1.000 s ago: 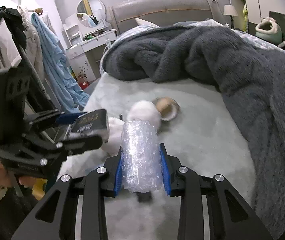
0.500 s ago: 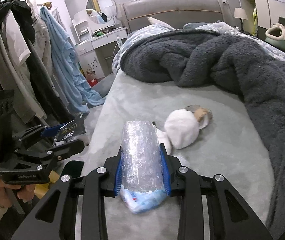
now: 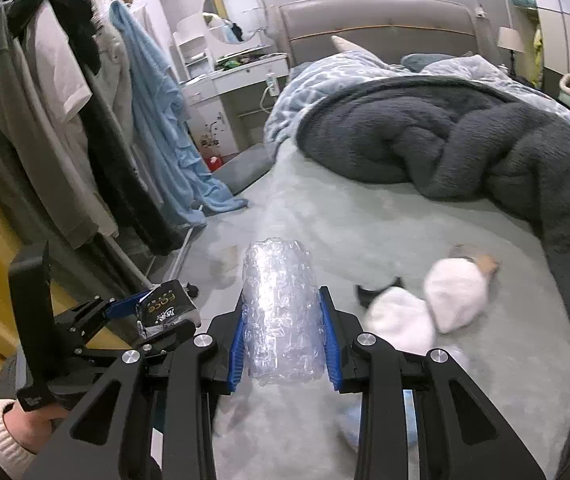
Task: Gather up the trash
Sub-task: 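Carry both items over the wastebasket and open both tools to drop them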
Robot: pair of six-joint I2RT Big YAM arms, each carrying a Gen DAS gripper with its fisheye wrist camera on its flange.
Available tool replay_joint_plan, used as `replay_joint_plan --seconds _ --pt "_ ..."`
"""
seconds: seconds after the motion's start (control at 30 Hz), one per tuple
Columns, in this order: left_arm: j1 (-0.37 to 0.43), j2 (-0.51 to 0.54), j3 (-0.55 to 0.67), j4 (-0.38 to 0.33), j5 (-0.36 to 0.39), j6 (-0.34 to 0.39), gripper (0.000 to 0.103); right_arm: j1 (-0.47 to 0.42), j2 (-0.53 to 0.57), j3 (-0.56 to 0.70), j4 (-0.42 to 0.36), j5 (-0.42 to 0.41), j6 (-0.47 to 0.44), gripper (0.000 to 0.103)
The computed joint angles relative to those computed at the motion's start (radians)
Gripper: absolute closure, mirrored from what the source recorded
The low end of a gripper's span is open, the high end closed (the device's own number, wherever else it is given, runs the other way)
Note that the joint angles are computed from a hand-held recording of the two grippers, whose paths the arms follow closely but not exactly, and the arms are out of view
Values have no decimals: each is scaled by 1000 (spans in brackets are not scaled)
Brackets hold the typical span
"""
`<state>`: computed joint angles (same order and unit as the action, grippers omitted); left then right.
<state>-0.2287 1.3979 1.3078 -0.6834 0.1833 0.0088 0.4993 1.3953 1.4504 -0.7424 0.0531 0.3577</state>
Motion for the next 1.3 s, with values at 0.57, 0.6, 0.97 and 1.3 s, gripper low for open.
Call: replay_joint_plan --seconds 0.57,0.6,0.97,1.3 --pt "155 101 -52 -101 6 15 24 144 244 218 -110 -21 -29 70" --pt "163 109 -53 -108 5 20 24 148 256 227 -116 -27 -27 70" --pt "211 217 -11 -281 -2 73 22 161 359 316 -162 -84 5 70" --pt "244 199 -7 -333 9 121 10 180 456 395 -228 -97 -3 70"
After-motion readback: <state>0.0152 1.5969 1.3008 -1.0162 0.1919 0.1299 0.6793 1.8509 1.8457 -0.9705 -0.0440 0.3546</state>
